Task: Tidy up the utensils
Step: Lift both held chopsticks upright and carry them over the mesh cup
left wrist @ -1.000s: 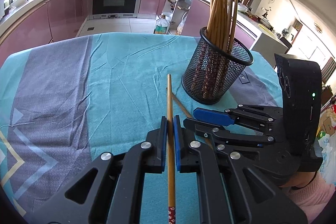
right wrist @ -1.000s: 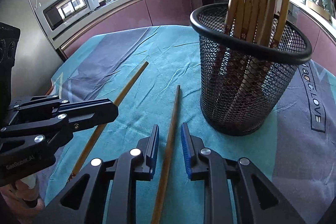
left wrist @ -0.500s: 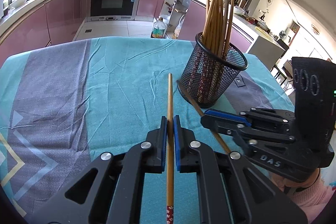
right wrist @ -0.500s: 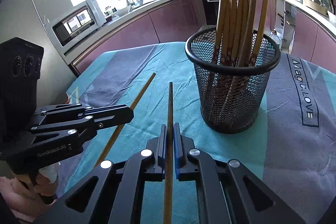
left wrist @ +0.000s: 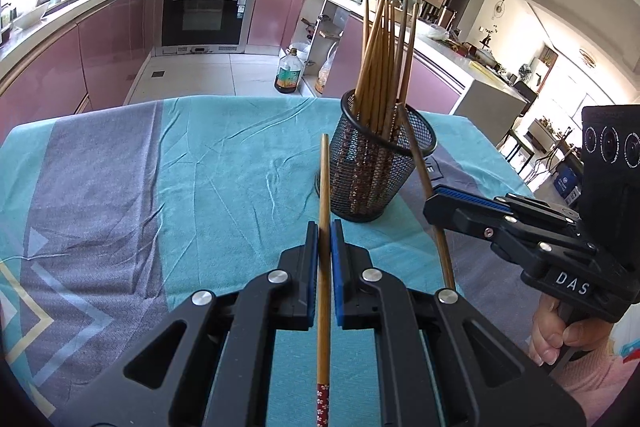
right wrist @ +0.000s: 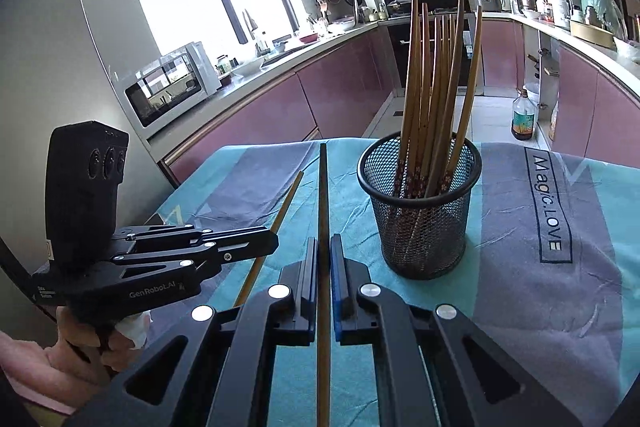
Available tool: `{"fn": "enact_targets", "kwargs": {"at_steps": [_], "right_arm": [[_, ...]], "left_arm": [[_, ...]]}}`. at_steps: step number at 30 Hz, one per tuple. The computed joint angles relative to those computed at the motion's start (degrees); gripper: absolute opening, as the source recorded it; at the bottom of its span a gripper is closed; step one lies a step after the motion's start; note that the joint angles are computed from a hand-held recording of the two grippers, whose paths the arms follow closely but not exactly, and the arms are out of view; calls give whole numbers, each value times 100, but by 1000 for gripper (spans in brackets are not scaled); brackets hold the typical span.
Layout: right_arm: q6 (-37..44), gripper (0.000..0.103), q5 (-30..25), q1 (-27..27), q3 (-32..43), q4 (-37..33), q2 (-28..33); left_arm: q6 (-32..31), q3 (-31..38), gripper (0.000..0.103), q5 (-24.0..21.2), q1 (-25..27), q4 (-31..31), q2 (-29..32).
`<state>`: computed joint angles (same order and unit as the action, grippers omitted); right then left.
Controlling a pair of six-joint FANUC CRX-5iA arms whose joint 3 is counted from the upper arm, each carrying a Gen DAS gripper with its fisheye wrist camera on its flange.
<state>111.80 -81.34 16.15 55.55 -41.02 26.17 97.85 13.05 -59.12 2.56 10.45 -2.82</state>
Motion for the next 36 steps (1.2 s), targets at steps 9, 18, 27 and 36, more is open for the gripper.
{"fn": "enact_targets", "kwargs": {"at_steps": [9, 18, 27, 36], "right_arm": [[104, 5, 161, -232, 13, -268, -94], [131, 5, 203, -362, 162, -459, -80], [152, 5, 249, -422, 191, -565, -87], [194, 5, 315, -449, 247, -625, -83]], "left_arm": [[-183, -66, 7, 162, 24, 247, -86], [-258, -52, 7, 270, 0, 295, -180], [-351, -18, 7, 314, 5, 354, -226], [-325, 97, 7, 339, -28, 309, -212]]}}
